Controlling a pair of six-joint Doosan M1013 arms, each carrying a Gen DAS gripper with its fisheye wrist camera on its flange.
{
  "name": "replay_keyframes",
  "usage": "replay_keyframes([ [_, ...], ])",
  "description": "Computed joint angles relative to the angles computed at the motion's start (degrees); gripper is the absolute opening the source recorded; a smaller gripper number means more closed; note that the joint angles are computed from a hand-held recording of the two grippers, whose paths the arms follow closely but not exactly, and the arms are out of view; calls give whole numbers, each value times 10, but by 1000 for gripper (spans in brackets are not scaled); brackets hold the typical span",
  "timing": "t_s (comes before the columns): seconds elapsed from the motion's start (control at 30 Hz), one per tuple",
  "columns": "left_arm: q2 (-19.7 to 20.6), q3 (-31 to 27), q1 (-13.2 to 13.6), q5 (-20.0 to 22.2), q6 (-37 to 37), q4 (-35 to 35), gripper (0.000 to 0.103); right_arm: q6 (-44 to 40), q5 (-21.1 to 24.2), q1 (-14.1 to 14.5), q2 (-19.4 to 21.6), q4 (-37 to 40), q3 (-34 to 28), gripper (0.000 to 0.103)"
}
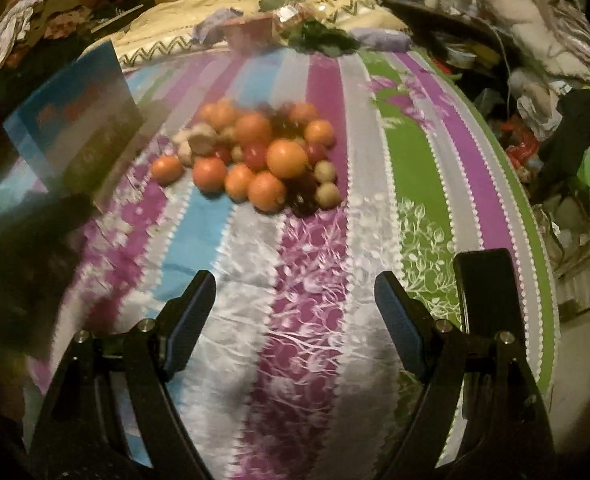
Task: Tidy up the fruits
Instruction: 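Grasp an orange with the left gripper while the right grasps another orange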
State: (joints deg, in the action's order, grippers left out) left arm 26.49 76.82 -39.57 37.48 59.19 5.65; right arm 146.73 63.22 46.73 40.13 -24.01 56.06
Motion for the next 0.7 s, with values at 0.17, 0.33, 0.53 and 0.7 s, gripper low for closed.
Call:
replay_keyframes([
  [0.17,52,-37,11,-1,52,-67,49,-8,-44,-4,-14,-7,58,80],
  [0.33,87,-66,24,-8,73,-141,48,6,-88,-8,-26,-9,98,79],
  [0.53,113,-92,26,-11,39,-136,48,22,-134,-8,-37,-27,117,79],
  [0.7,121,-94,29,-34,16,-133,50,7,-148,-13,-36,-30,110,79],
])
